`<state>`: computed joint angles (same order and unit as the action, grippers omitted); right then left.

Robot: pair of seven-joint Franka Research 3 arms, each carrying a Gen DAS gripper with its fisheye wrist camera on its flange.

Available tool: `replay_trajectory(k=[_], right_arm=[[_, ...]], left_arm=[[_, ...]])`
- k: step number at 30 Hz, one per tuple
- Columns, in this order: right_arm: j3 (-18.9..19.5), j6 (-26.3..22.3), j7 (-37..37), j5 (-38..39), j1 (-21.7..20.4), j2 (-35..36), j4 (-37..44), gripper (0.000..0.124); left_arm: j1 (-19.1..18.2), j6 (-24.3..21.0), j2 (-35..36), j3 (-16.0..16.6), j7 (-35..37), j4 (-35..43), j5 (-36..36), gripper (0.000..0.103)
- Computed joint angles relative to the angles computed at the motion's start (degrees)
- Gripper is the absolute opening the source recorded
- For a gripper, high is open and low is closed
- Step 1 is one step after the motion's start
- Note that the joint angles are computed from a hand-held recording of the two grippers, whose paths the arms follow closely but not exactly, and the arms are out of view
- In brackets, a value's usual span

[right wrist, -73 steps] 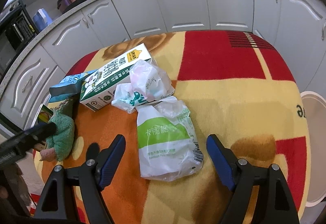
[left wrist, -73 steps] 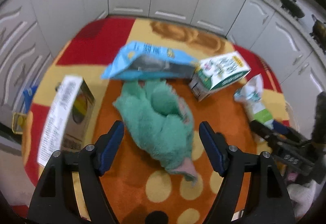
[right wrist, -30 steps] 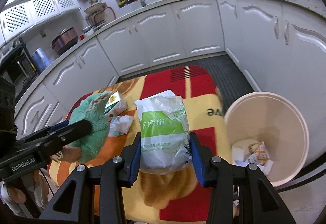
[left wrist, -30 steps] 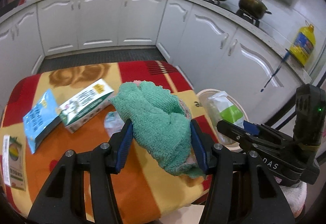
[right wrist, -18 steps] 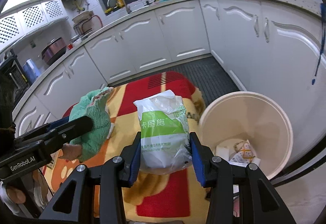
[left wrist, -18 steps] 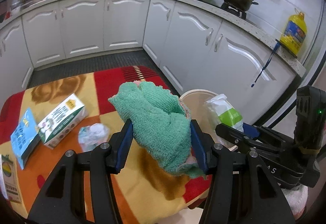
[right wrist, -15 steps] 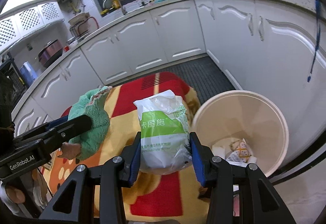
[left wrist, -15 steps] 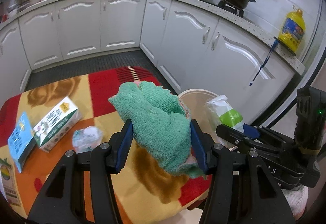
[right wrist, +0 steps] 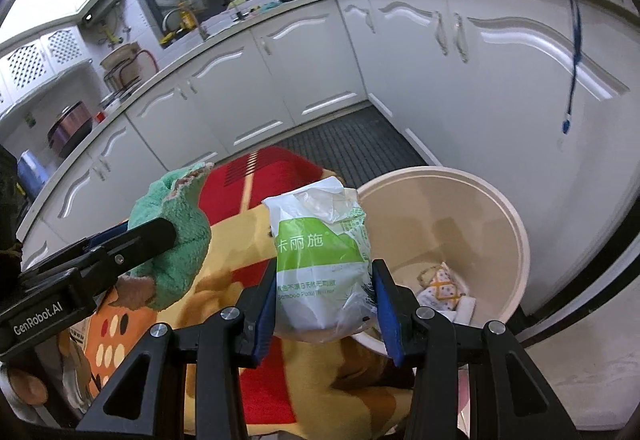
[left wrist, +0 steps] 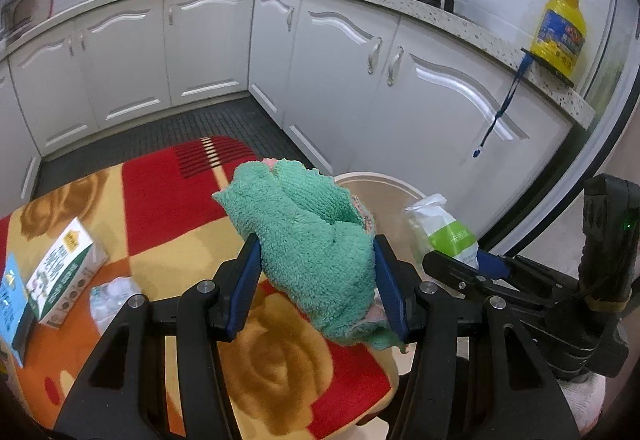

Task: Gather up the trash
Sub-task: 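Carry the green towel and plastic bag over the beige bin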

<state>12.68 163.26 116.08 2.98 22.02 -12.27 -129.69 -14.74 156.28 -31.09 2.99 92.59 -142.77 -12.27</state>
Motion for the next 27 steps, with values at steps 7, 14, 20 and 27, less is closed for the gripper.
replay_trajectory(k=[7, 14, 20, 27], right_arm=[[-0.9, 0.0, 0.8, 0.9, -0.9, -0.5, -1.4, 0.042], [-1.5, 0.0, 0.7, 2.2, -1.6, -0.8, -2.7, 0.042], [-1.7, 0.2, 1.5, 2.5, -2.4, -0.8, -3.4, 0.042], [-1.9, -0.1, 2.3, 2.3, -3.0, -0.6, -4.0, 0.042]], left_arm=[[-0.8, 0.4, 3.7, -1.1, 0.4, 2.2, -0.5, 0.053], [-0.7, 0.8, 6.7, -2.5, 1.0, 3.8, -0.2, 0.053], [-0.6, 1.1, 9.3, -3.5, 1.3, 5.4, -0.6, 0.053], [-0.6, 0.9, 12.4, -4.5, 2.1, 7.1, -1.8, 0.053]])
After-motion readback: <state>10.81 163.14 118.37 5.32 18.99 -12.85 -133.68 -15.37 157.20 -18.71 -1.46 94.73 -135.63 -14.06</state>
